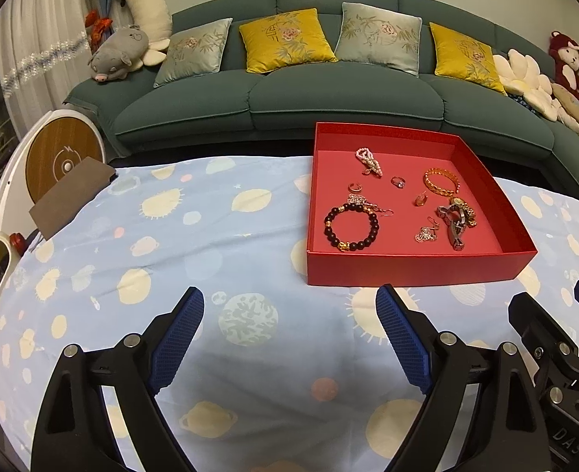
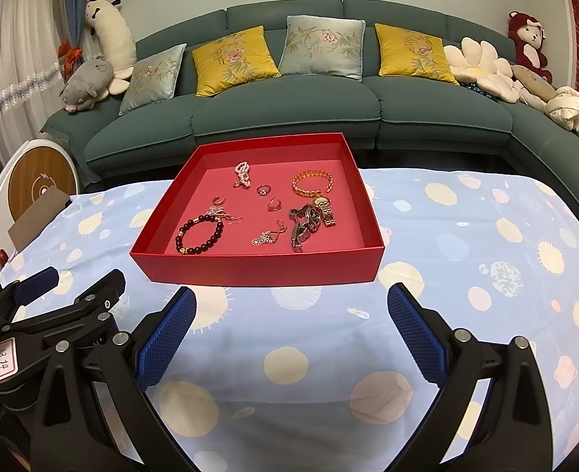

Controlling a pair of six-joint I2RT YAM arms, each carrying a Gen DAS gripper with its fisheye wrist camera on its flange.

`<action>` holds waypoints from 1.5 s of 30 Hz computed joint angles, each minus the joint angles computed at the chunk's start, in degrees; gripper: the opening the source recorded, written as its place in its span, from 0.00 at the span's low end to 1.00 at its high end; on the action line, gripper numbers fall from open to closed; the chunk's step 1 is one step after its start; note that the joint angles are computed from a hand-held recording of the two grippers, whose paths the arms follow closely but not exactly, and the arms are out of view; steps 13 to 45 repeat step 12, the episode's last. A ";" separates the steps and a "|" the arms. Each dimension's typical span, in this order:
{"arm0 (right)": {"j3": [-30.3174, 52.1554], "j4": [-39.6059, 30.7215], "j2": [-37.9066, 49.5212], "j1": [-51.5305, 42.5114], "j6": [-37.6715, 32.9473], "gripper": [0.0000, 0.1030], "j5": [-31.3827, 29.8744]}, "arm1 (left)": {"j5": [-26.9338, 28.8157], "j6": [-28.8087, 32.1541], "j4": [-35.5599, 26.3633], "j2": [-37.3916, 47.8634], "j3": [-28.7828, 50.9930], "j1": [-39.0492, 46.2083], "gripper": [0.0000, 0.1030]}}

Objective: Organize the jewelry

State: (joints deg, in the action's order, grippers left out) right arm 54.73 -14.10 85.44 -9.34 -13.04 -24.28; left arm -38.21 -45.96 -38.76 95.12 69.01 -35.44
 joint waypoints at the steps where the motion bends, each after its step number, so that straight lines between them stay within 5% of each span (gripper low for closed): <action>1: -0.09 0.06 -0.10 -0.02 -0.04 0.93 0.03 | 0.33 0.08 0.11 -0.06 -0.08 0.15 0.84; 45: -0.07 0.10 -0.07 -0.06 -0.09 0.93 -0.10 | 1.68 0.05 0.12 0.10 0.00 0.71 0.84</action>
